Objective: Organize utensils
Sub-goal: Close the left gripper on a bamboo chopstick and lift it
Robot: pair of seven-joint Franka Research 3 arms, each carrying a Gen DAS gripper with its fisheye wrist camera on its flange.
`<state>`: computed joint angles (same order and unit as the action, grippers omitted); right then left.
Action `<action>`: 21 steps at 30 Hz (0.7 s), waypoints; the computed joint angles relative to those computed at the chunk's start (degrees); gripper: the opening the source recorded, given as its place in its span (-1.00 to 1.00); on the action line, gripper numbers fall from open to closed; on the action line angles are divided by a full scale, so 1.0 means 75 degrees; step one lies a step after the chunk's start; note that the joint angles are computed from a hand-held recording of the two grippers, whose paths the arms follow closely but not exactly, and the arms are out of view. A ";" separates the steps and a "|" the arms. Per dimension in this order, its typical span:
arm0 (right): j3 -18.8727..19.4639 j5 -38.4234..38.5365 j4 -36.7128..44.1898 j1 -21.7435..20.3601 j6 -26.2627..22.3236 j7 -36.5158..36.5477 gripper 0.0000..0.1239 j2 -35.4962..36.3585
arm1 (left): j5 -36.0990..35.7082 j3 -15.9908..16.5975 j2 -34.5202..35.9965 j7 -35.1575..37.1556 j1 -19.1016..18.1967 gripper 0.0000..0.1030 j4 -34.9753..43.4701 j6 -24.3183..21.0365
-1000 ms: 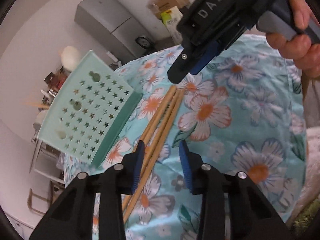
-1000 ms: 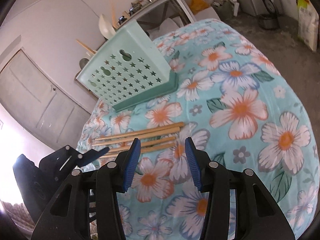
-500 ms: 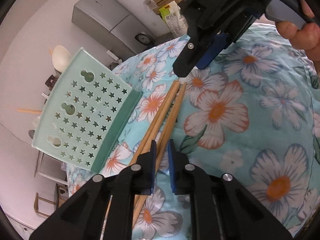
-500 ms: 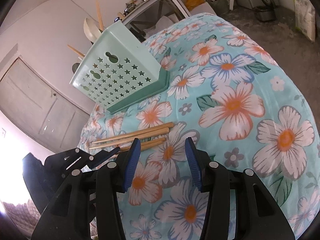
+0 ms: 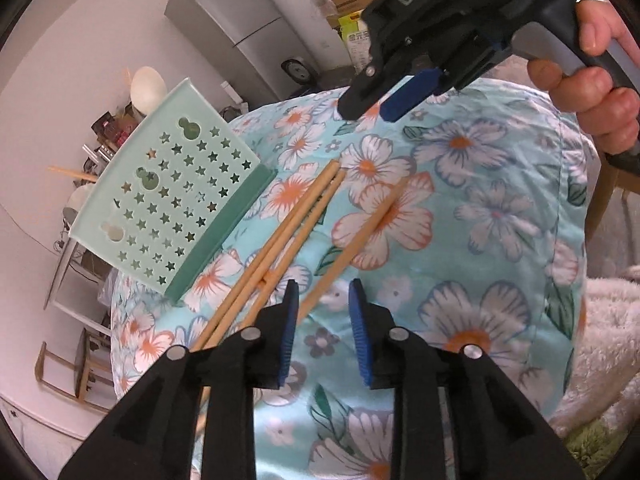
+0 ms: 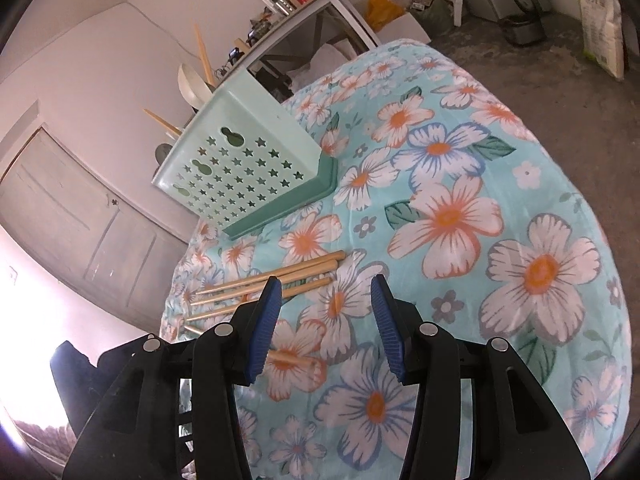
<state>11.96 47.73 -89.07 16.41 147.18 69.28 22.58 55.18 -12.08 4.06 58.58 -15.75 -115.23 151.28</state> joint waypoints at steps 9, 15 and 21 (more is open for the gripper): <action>-0.0055 0.0317 -0.0428 -0.0104 0.0190 -0.0095 -0.26 -0.0337 | 0.0125 0.0035 0.0526 0.0497 -0.0100 -0.51 0.0640 0.0403; -0.0093 0.0423 -0.0422 -0.0124 0.0109 -0.0033 -0.26 -0.0330 | -0.1246 0.0110 0.1138 0.1580 -0.0122 -0.52 0.1180 0.0420; -0.0081 0.0491 -0.0438 -0.0165 0.0056 -0.0041 -0.26 -0.0367 | -0.1686 0.0255 0.1093 0.1547 -0.0195 -0.61 0.1122 0.0610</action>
<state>11.35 51.41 -92.36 15.18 147.60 68.97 19.83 42.53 -10.16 12.26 70.18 -17.22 -106.82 155.85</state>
